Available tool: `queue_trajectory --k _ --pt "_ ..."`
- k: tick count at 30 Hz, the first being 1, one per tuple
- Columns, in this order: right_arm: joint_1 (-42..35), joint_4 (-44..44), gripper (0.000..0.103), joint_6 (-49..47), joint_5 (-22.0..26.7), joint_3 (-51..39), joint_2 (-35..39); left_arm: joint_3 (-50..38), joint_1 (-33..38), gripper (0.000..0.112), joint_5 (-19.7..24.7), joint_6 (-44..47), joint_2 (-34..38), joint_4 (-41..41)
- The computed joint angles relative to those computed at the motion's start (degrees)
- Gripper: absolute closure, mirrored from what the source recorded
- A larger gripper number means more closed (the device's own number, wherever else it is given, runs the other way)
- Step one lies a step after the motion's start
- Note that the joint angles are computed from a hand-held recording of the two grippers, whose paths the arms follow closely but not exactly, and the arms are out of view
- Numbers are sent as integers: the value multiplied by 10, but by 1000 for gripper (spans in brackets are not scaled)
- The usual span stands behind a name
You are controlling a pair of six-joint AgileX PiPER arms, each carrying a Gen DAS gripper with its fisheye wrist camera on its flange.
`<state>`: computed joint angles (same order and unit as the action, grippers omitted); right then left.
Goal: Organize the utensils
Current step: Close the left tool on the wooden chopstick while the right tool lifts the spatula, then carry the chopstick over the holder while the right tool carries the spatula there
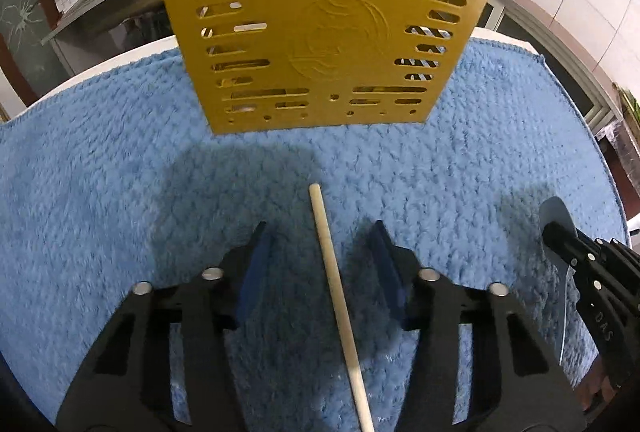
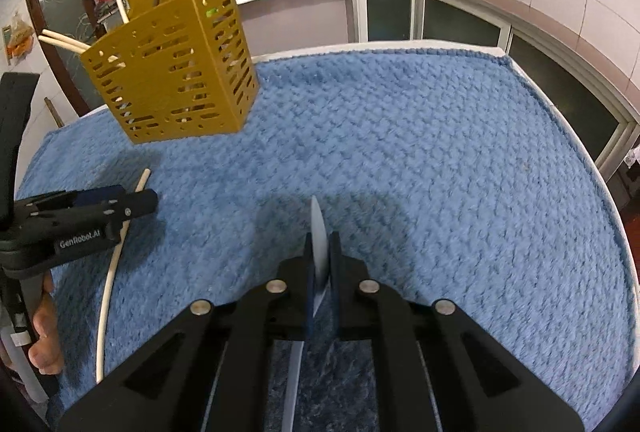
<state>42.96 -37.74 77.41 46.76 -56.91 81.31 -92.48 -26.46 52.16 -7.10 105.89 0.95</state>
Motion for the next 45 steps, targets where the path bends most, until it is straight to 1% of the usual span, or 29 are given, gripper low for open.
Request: queue_trajectory --k 1,3,4,8,10,11,12,13,15,17,18,21,23,26,29,32,33,34,37,38,39,41,43,45 --pt "-7 18 97 -19 1 -9 7 -17 -1 74 12 1 10 0" --pt "-13 35 97 -38 7 -17 14 -37 2 84 24 3 22 1" --pt "-18 48 96 -51 11 -26 19 -45 2 87 29 2 27 4" --pt "-49 110 96 -120 30 -67 36 -59 -1 89 41 12 36 9" --pt "-57 127 96 -150 48 -91 51 -64 -3 92 44 12 39 13" --pt "-59 132 96 -159 54 -99 57 -67 -3 96 46 14 41 11" --pt "-60 132 96 -161 58 -103 59 -68 -4 103 47 17 41 9" --pt "-59 132 97 -160 61 -105 59 -69 -4 105 49 19 40 3" --pt "-53 120 97 -145 57 -97 52 -63 -2 106 47 26 36 -6" --pt "-43 96 97 -118 57 -89 45 -39 6 107 33 36 18 -18" --pt "-38 84 97 -102 51 -81 38 -28 10 108 27 39 10 -23" --pt "-9 37 97 -46 33 -55 13 11 34 108 13 83 -25 -76" --pt "20 -13 97 1 42 -48 3 42 39 108 -10 101 -57 -87" --pt "60 -90 97 72 45 -39 -19 65 52 108 -32 135 -95 -122" --pt "110 -186 97 154 79 -41 -31 78 71 108 -50 161 -128 -156" --pt "152 -275 97 215 114 -47 -36 79 97 108 -65 182 -157 -191" --pt "171 -310 97 231 138 -55 -31 81 107 108 -71 194 -168 -204" --pt "179 -327 96 236 148 -59 -28 82 115 108 -80 204 -177 -215" --pt "189 -388 96 265 145 -61 -19 73 136 108 -100 230 -198 -245" --pt "189 -417 96 284 137 -56 -17 71 146 108 -106 250 -205 -268" --pt "190 -446 96 307 134 -50 -14 66 145 108 -112 253 -206 -273" --pt "198 -495 96 352 147 -41 -6 53 147 108 -118 261 -207 -283" --pt "196 -542 96 401 153 -30 2 40 153 108 -117 280 -210 -297" --pt "185 -560 96 421 143 -30 8 23 160 108 -106 293 -208 -306"
